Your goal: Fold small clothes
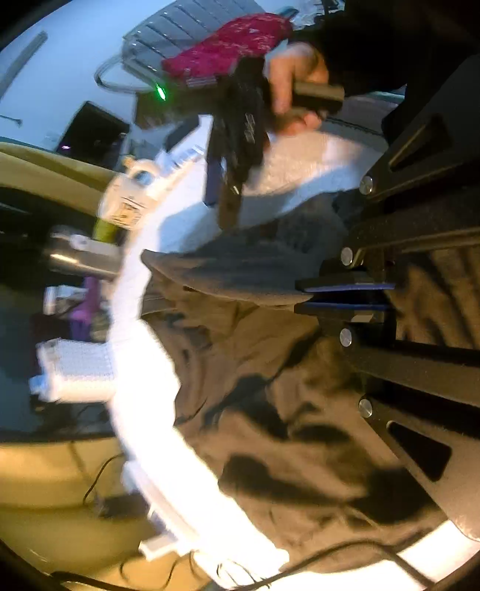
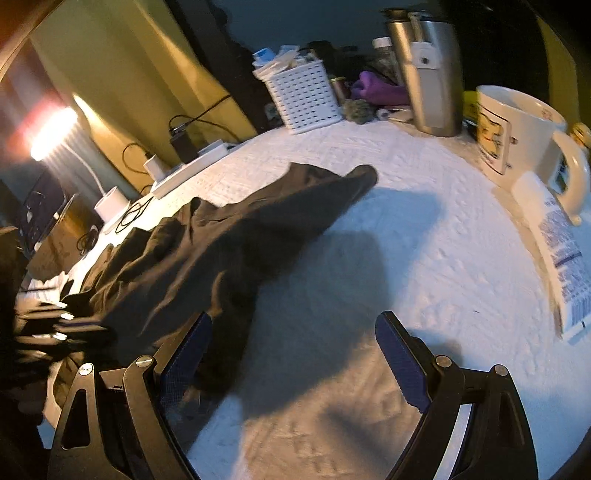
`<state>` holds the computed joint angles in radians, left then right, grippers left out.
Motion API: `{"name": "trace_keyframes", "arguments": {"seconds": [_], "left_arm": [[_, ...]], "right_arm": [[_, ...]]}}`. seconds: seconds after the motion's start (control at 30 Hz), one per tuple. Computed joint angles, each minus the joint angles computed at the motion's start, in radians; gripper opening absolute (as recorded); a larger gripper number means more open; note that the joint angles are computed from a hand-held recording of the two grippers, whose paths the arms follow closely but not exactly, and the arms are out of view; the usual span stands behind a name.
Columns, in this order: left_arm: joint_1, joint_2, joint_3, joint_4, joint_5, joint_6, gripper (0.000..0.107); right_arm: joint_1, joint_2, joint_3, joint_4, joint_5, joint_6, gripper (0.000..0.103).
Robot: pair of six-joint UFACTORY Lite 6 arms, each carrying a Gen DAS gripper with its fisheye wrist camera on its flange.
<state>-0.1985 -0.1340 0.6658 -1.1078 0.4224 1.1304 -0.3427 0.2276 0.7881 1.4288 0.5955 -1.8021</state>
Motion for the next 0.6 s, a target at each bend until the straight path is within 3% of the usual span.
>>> {"name": "trace_keyframes", "arguments": {"seconds": [0.1,0.27,0.5,0.6], "left_arm": [[0.071,-0.156,-0.088,0.054,0.050,-0.040,0.003],[0.323,-0.402,-0.245,0.083,0.240,-0.007,0.003],[0.915,-0.590,-0.359,0.130,0.704,0.193,0.003],[1.030,-0.604,-0.374,0.153,0.807,0.252,0.003]], "right_arm": [[0.084,-0.022,-0.013,0.016,-0.020,0.017,0.091],[0.260,-0.077,-0.043,0.051,-0.081,0.053,0.091],[0.542,-0.072,-0.030,0.100,-0.223,0.108,0.091],[0.597,-0.047,-0.014,0.148,-0.267,0.097,0.091]]}}
